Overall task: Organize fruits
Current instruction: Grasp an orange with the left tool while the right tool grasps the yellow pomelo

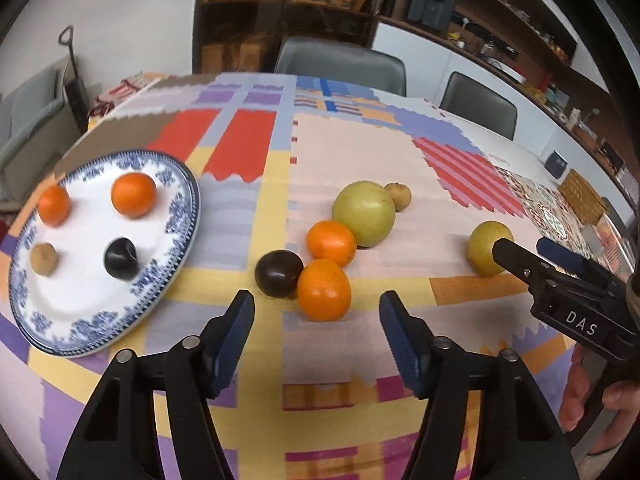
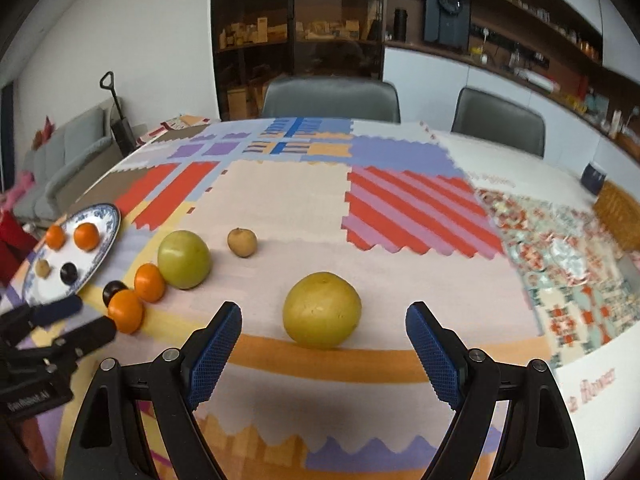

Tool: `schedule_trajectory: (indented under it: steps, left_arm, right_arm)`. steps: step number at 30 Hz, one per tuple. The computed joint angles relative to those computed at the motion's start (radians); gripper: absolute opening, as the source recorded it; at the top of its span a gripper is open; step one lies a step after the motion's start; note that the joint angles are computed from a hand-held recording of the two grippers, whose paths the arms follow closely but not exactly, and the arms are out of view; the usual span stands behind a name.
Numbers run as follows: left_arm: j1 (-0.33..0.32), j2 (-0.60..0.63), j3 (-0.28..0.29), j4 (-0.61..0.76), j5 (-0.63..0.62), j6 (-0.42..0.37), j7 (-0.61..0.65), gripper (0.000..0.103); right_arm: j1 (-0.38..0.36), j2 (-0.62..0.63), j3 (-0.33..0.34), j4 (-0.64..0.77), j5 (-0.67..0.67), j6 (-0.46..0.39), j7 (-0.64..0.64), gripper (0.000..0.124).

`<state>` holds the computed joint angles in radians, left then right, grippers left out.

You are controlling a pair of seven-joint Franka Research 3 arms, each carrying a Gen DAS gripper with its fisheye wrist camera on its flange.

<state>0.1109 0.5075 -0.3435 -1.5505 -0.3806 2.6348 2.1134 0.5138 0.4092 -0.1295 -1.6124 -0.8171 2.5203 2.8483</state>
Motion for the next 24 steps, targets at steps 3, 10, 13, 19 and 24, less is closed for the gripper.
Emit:
schedule_trajectory:
  steps: [3, 10, 13, 19, 24]
  left_arm:
    - [-0.019, 0.014, 0.013, 0.019, 0.025, -0.015, -0.036, 0.054]
    - [-0.036, 0.02, 0.015, 0.014, 0.065, 0.008, -0.057, 0.051]
    - [-0.044, 0.024, 0.021, 0.016, 0.088, 0.023, -0.075, 0.051]
    - [-0.04, 0.041, 0.009, 0.037, 0.103, 0.019, -0.081, 0.04]
    - [-0.036, 0.049, 0.005, 0.047, 0.117, 0.015, -0.074, 0.032]
  right_arm:
    - [-0.016, 0.009, -0.006, -0.01, 0.02, 0.059, 0.028, 0.085]
    - [-0.033, 0.026, -0.015, -0.028, 0.113, 0.138, -0.007, 0.082]
    - [-0.041, 0.042, -0.017, -0.015, 0.161, 0.152, -0.047, 0.075]
    - [-0.043, 0.066, -0.028, -0.011, 0.267, 0.196, -0.126, 0.054]
    - [-0.012, 0.076, -0.063, -0.004, 0.272, 0.192, -0.132, 0.051]
